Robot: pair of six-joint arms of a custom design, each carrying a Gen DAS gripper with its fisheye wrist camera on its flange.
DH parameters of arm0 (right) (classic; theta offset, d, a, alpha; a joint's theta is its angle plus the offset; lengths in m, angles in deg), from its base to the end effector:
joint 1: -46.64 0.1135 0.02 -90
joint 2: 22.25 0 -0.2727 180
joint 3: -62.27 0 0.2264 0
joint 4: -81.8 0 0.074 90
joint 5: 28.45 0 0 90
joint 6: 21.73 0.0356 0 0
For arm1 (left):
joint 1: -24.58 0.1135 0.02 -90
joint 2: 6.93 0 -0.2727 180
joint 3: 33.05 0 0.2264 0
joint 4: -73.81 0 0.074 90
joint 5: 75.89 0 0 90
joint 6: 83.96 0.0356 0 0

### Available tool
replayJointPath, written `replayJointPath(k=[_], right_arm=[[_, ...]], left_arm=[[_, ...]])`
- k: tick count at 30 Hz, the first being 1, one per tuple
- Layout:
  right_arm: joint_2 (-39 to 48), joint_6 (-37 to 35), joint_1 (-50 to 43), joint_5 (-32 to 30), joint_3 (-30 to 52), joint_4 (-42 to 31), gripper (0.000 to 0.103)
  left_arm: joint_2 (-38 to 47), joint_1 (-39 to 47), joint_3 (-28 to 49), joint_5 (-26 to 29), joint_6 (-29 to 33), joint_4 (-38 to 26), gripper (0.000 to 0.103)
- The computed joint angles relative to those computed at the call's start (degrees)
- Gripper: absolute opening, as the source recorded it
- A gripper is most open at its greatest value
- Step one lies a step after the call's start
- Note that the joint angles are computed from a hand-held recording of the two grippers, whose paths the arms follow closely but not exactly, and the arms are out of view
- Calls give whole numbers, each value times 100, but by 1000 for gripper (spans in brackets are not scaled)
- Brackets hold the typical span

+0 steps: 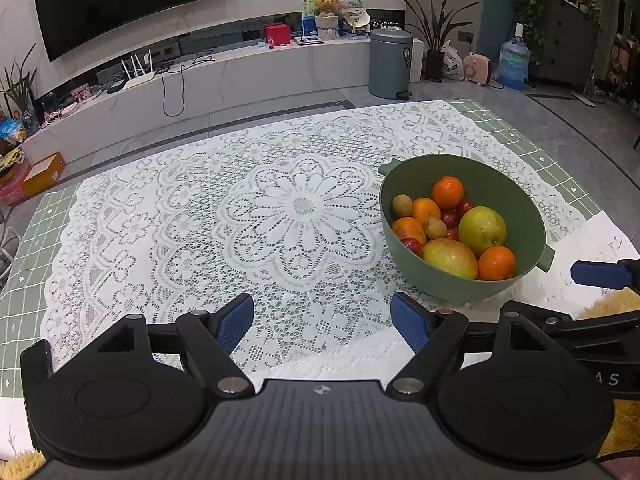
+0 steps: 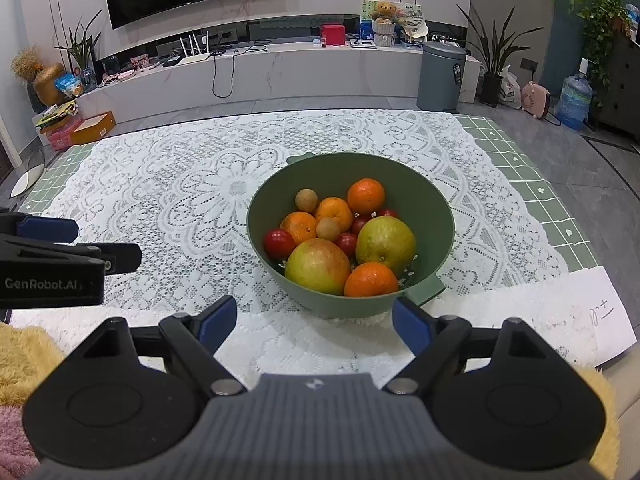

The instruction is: Organize fruits

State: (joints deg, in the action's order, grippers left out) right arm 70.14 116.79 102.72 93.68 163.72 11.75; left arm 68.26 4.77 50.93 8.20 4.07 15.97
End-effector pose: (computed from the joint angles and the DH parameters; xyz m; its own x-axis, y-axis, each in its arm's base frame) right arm 0.1862 0.2429 0.3305 -0.7419 0.0337 -0.6697 -0.0045 0.9985 0.0553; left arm 0.2324 -0.0798 0.3291 -0.7196 0.2229 -0.6577 0.2490 0.9669 0.0552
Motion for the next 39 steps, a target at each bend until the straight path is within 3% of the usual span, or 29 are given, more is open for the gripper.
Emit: replayJointPath(k=[39], right_arm=[[-20, 26, 104, 90, 68, -53, 83]], left_arm=[[-89, -41, 127, -101, 39, -146, 91]])
